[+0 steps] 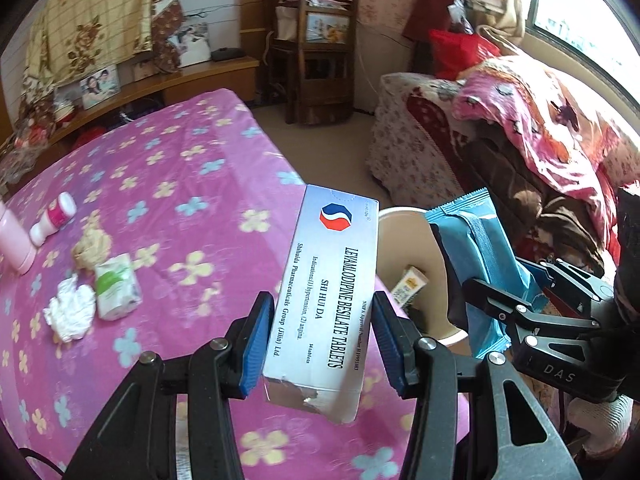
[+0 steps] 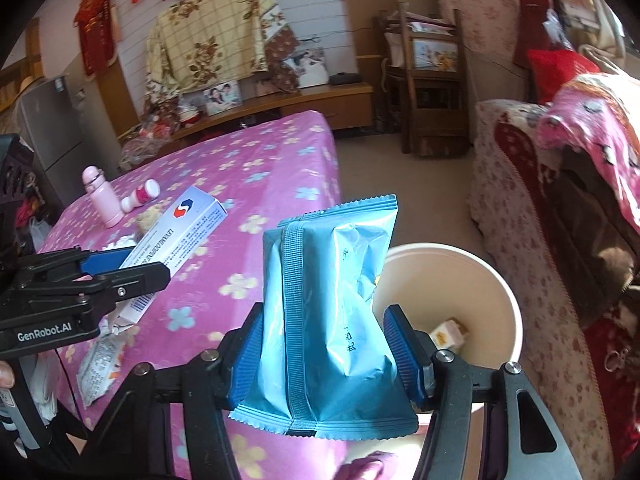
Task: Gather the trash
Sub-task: 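Carry the medicine box and wet-wipe pack with both tools over the bin, then open both tools to drop the box and wipe pack into the bin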
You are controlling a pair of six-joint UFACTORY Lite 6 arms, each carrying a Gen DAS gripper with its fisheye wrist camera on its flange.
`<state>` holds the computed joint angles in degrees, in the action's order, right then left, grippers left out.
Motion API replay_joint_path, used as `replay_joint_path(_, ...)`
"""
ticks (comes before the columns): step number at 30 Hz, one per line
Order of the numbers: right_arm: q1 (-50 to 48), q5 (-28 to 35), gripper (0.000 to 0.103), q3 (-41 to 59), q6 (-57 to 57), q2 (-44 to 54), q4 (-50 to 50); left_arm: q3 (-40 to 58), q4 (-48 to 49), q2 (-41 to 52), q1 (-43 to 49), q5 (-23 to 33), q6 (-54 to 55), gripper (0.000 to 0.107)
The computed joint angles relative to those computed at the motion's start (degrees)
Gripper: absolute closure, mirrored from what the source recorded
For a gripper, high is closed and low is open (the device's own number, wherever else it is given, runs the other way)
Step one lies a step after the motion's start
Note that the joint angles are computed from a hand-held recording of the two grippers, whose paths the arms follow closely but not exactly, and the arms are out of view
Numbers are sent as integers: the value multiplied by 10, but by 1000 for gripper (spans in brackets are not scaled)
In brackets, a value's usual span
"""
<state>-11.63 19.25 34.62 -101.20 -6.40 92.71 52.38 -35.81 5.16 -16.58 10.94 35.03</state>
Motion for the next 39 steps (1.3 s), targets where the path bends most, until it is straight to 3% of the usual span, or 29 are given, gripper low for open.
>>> replay_joint_path(9,-107,42,40,15,-46,49,-10,67,111,78,-75,-3,-152,56)
replay_joint_path(14,-146,57,40,37,-78,105,7,116,120,138,-99,1,-178,56)
replay_joint_path(19,-166,57,39,65,-104,164,26,161,47,190,-105,13,-123,56)
replay_joint_path(33,-164,41,38,135,-130,280,68,213,27,257,-112,11,-117,55)
replay_joint_path(39,-160,36,31,166,-104,314,63,218,30,266,-109,6,-118,54)
